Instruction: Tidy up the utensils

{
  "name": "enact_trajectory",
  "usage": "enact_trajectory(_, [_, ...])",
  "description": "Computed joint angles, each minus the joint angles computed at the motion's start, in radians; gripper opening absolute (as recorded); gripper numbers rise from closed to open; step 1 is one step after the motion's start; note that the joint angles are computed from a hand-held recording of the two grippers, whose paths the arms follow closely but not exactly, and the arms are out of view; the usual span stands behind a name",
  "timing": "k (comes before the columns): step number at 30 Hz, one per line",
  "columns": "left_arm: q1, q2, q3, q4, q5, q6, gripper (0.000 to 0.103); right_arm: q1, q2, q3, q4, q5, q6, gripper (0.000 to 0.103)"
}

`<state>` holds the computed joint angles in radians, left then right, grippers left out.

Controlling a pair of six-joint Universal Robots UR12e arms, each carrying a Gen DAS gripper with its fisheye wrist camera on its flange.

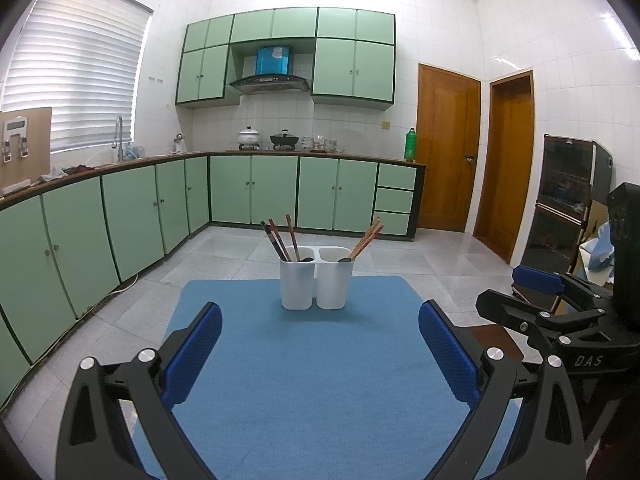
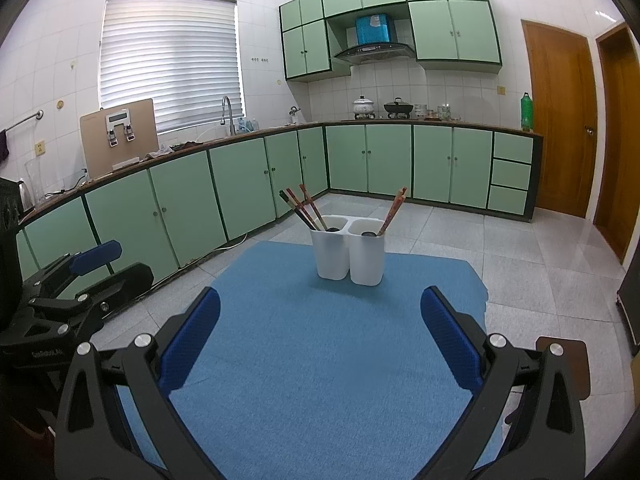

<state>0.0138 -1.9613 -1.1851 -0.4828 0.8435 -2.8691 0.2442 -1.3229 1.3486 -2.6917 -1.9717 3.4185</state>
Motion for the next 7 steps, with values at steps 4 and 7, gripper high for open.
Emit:
enact_trajectory(4, [-0.001,0.0,0.002,-0.004,0.004,0.002,0.097,-0.003,-0.001,-0.003,0.003,0.002,0.005,0.097])
enact_trajectory(7, [0.0,-0.001,0.003,-0.006,0.006,0.003,0.097,-0.003,0.0,-0.004,0.005,0.002,0.007,0.097])
